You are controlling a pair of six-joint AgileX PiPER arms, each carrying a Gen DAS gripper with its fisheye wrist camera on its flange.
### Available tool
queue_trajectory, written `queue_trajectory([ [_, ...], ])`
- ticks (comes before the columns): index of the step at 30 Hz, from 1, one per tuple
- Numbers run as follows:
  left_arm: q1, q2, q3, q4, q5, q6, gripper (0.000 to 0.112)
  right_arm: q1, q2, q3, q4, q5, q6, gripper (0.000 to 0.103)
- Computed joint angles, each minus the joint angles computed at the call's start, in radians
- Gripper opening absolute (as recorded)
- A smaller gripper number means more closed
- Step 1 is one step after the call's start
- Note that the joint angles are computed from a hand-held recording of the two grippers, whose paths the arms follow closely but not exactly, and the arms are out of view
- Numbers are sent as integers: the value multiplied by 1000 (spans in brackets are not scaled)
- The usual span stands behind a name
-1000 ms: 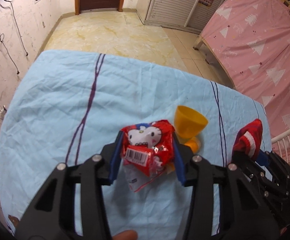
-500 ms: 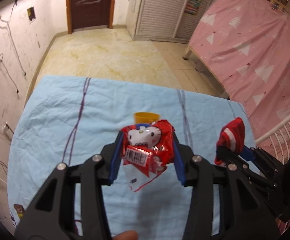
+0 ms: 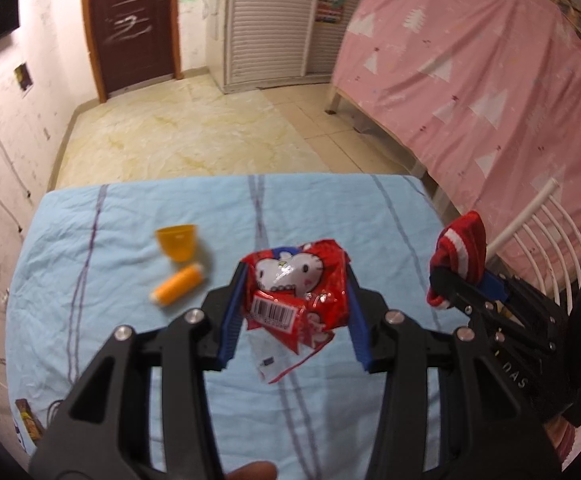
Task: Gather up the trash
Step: 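Lift the red hat and red snack bag off the bedsheet, then carry the hat and snack bag over the yellow bin and release both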
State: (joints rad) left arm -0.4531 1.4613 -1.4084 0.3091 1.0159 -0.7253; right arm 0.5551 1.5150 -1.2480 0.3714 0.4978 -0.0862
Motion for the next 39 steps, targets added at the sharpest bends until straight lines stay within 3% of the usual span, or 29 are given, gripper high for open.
queue_trajectory([
  [14,-177,194,-207,-4,40,-16,43,-345,-185,274,313,0,-348,26],
  [22,-251,322,-365,-65,44,42,43,-516,-227,390,389,21,-496,26],
  [29,-293,438,-503,-100,64,88,43,-574,-218,465,397,7,-561,27],
  [39,-321,589,-704,-184,115,129,48,-618,-169,491,394,11,-606,47],
])
